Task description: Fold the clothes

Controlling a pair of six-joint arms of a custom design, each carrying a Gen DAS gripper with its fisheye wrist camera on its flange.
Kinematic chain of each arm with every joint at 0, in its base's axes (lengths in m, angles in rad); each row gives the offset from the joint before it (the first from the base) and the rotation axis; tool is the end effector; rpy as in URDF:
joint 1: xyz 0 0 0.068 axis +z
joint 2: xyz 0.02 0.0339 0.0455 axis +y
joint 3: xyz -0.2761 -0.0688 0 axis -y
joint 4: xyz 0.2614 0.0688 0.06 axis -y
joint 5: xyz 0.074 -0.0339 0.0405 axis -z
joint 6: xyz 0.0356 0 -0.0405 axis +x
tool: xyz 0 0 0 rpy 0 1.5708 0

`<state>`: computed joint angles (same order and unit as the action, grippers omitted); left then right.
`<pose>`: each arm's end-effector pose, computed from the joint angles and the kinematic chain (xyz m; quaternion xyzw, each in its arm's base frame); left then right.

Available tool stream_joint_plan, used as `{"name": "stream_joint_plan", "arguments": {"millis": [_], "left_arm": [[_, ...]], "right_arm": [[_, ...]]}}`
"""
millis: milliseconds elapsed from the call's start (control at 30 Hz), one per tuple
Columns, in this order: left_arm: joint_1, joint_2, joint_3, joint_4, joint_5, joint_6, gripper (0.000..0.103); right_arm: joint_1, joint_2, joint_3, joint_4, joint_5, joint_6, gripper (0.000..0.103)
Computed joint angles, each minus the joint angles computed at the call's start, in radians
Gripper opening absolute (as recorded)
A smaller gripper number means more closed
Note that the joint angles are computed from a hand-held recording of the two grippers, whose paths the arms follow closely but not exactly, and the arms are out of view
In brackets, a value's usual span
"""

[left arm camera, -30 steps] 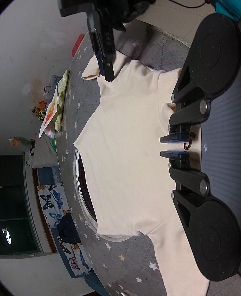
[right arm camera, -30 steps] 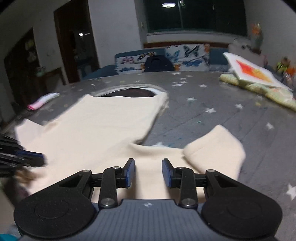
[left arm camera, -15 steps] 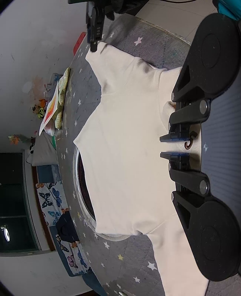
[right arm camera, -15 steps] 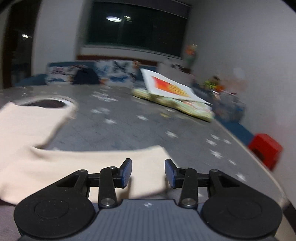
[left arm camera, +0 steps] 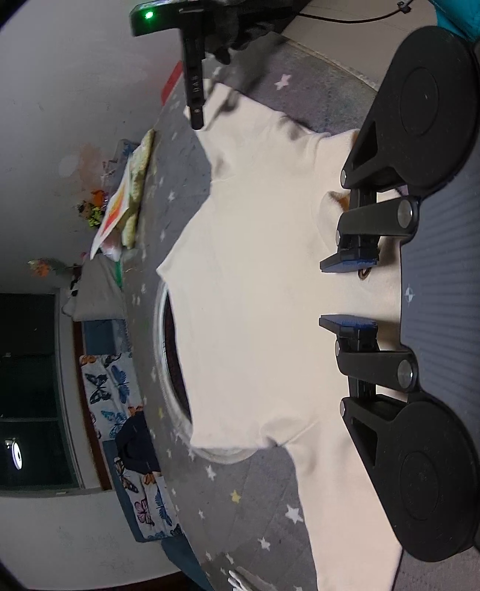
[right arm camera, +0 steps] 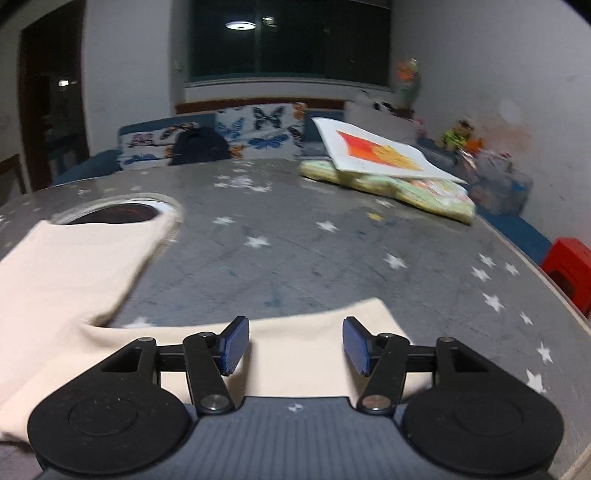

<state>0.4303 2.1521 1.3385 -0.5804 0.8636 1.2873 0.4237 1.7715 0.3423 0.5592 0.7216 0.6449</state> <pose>0.3856 0.1472 0.0999 0.4095 0.8075 -0.2117 0.3680 0.2251 0.0757 0.0568 0.2174 0.8600 -0.1218 0.4453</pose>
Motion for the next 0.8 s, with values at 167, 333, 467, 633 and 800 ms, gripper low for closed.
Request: {"name": "stream_joint_plan", "arguments": {"millis": [167, 333, 467, 633, 800], "left_arm": [[-0.030, 0.066, 0.139, -0.040, 0.032, -0.150, 0.027], [-0.085, 0.146, 0.243, 0.063, 0.000, -0.372, 0.027], [-0.077, 0.208, 0.324, 0.061, -0.044, -0.447, 0.027], [-0.060, 0.213, 0.352, 0.050, -0.013, -0.474, 0.028], [-0.093, 0.185, 0.280, 0.199, -0.046, -0.550, 0.028]], "right_arm": [[0.052, 0.034, 0.087, 0.046, -0.105, -0.084, 0.074], [0.086, 0.148, 0.247, 0.063, -0.233, -0.194, 0.078], [0.102, 0.226, 0.350, 0.045, -0.292, -0.257, 0.078], [0.091, 0.266, 0.409, 0.014, -0.338, -0.273, 0.079], [0.088, 0.304, 0.446, 0.000, -0.360, -0.283, 0.081]]}}
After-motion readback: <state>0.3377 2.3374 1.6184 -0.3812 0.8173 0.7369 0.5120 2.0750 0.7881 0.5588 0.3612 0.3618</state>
